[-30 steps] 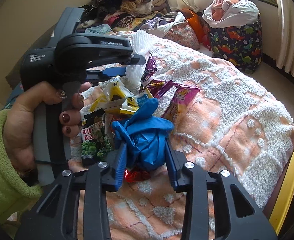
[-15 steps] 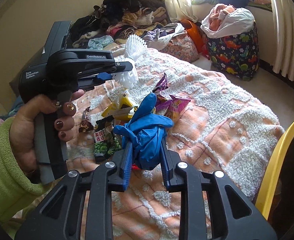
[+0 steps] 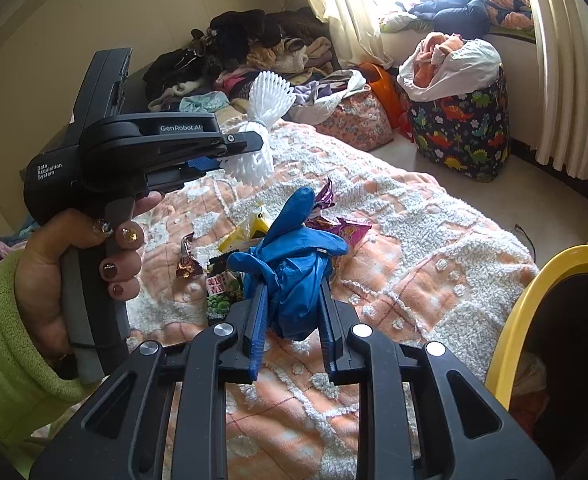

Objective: Collect trash
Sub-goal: 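Grasp the white foam sleeve with the left tool while the right tool grasps the blue glove, then carry the foam sleeve and blue glove over the yellow-rimmed bin with both tools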

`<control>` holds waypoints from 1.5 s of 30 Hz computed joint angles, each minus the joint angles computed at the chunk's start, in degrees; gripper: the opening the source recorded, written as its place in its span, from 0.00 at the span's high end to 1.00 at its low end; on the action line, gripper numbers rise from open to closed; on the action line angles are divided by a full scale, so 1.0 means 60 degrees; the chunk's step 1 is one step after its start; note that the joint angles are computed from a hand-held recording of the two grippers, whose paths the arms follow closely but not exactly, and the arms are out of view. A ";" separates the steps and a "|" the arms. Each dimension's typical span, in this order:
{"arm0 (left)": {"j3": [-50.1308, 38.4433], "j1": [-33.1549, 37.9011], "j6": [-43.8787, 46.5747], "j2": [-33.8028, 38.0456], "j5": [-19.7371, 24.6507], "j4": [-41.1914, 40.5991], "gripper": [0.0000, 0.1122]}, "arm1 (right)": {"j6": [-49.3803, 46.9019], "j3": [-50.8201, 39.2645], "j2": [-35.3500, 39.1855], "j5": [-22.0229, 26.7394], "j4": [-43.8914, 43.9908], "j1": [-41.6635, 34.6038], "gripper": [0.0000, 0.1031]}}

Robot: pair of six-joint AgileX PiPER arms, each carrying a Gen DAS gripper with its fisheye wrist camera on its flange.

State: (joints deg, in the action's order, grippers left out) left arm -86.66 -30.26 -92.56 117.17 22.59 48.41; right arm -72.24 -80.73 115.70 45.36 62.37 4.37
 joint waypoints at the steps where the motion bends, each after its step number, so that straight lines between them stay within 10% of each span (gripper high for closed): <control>1: 0.0016 -0.0053 -0.0040 -0.0043 0.0017 0.0062 0.87 | -0.0100 0.0084 -0.0087 -0.0001 0.0059 -0.0051 0.79; 45: -0.3247 -0.1803 0.3009 0.1413 0.1147 -0.1696 0.87 | -0.1480 0.1794 -0.1629 0.0376 0.1649 -0.2657 0.79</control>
